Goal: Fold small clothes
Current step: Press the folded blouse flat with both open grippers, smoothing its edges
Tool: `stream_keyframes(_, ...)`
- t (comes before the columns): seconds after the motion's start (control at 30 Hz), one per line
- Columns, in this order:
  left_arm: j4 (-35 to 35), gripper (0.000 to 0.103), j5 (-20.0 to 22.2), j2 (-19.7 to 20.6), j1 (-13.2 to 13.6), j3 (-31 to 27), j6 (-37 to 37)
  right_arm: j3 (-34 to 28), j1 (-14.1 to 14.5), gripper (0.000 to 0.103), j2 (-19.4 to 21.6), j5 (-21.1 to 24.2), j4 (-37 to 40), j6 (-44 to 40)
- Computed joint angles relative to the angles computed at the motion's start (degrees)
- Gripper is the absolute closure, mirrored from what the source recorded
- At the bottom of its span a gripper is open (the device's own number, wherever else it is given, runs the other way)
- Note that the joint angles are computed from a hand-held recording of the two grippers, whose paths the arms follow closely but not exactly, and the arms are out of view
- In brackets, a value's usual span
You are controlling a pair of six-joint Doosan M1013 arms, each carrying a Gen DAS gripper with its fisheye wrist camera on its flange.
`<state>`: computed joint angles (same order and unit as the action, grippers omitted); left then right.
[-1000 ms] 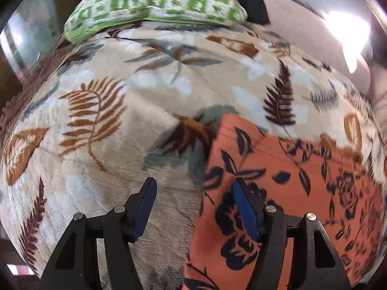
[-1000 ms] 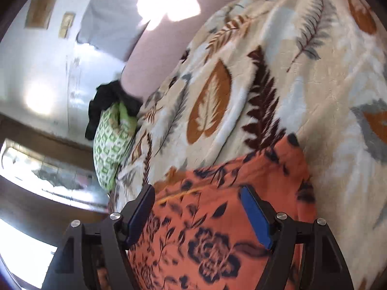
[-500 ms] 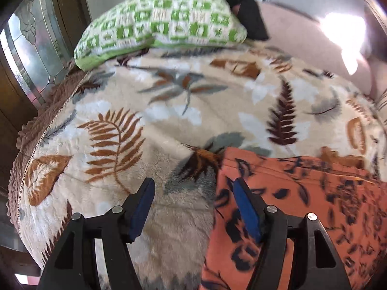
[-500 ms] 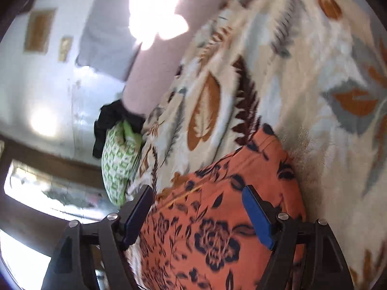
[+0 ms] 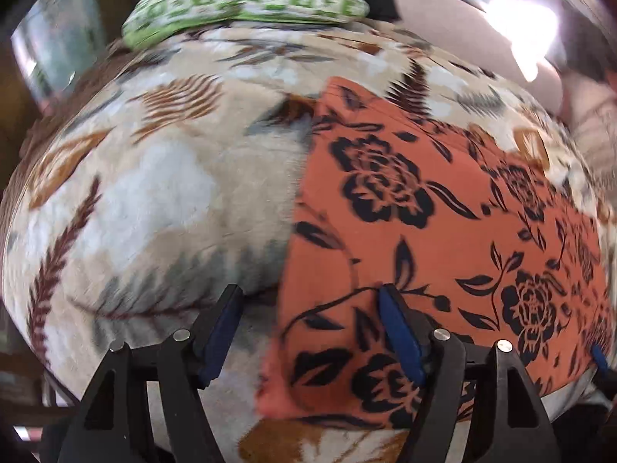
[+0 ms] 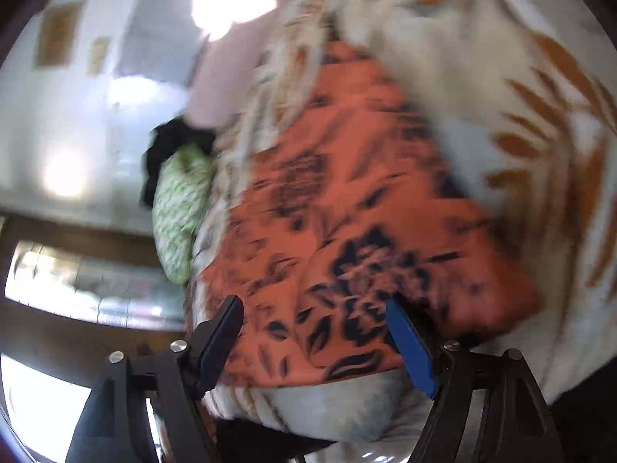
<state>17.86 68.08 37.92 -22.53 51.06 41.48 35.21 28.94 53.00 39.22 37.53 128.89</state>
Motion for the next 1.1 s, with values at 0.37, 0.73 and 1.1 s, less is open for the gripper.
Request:
stream_keyframes(0.37,2.74,0.027,0.5,-0.66,-1.2,1.4,1.44,1.31,-0.06,0.024,-0.61,-1.55,0.15,1.58)
stream_keyframes(0.73,2.07,0.023,-0.55,-1.88,-0.07,3.63,-2.28,-19.76,-0.74,0.022,9.56,9.61,-6.86,6.81)
stream_keyframes(1.1,4.62,0.023,1.38,-0.96,-1.47,1.6,0.36,-15.36,0.32,0.02,7.21,9.59,-7.17,1.62)
